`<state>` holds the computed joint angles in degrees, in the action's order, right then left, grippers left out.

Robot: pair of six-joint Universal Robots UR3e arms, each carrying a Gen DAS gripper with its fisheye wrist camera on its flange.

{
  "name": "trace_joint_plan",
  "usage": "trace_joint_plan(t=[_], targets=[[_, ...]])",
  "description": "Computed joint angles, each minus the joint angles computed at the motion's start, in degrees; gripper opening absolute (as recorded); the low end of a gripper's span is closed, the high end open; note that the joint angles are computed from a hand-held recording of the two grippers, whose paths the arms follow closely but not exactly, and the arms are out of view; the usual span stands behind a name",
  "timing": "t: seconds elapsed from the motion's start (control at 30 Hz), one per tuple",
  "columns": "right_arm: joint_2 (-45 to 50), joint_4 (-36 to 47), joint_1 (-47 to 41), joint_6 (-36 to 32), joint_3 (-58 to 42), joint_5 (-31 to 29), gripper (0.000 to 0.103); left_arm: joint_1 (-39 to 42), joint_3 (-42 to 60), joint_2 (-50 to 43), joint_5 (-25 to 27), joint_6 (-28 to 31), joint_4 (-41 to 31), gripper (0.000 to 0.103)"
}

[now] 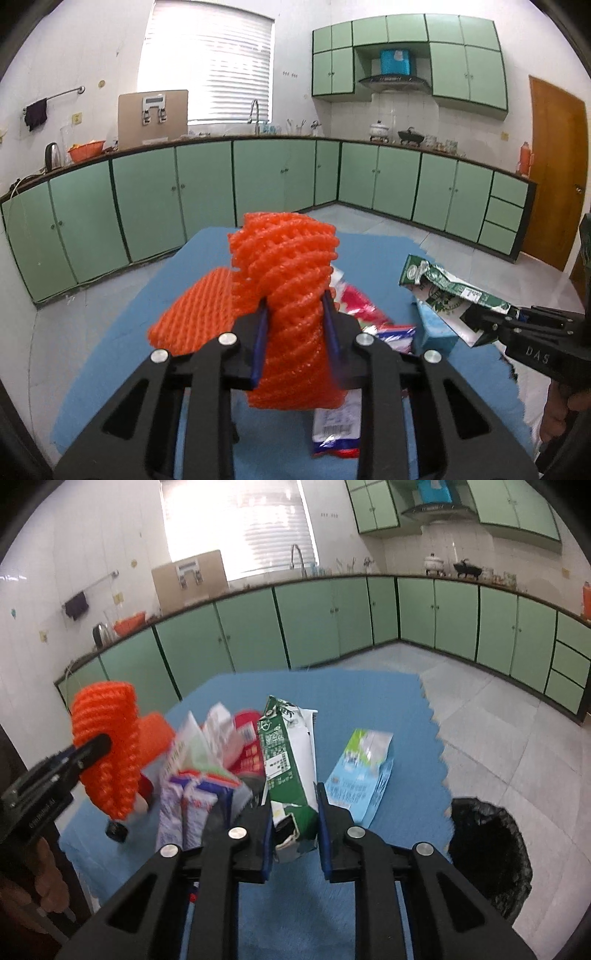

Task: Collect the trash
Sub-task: 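Carry the carton and foam net over the black bin and release both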

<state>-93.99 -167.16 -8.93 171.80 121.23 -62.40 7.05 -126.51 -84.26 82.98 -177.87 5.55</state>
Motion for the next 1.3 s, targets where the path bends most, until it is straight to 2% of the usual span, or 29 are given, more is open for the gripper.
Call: trace_joint_plan(t=[0.3,0.53,0.8,1.03,1.3], targets=[[-9.3,4.2,-10.1,-1.1,1.6,4.8,0.019,-8.9,9.3,-6.2,1.9,-1.8,0.3,0.025],[-18.0,11.9,-23.8,-5.9,5.4,8.4,0.019,-19.8,22.6,-18.8,3.8,-4.2,-1.0,0.025],[-26.2,22.9,-42.0,-14.5,8.5,13.7,0.019,-30.5,39.9,-34.6,4.3,-6.4,-4.6,0.025],[-24.3,24.5,-51.3,-19.8,11.0,15.0,0.019,-36.2,54.8,-47.9,4.9,-7.0,-9.0,0.025],[-16.1,19.1,-54.2,-21.2,12.0,13.6,0.019,-38.2,78.8,-64.6,4.5,-6.7,-21.5,0.027]])
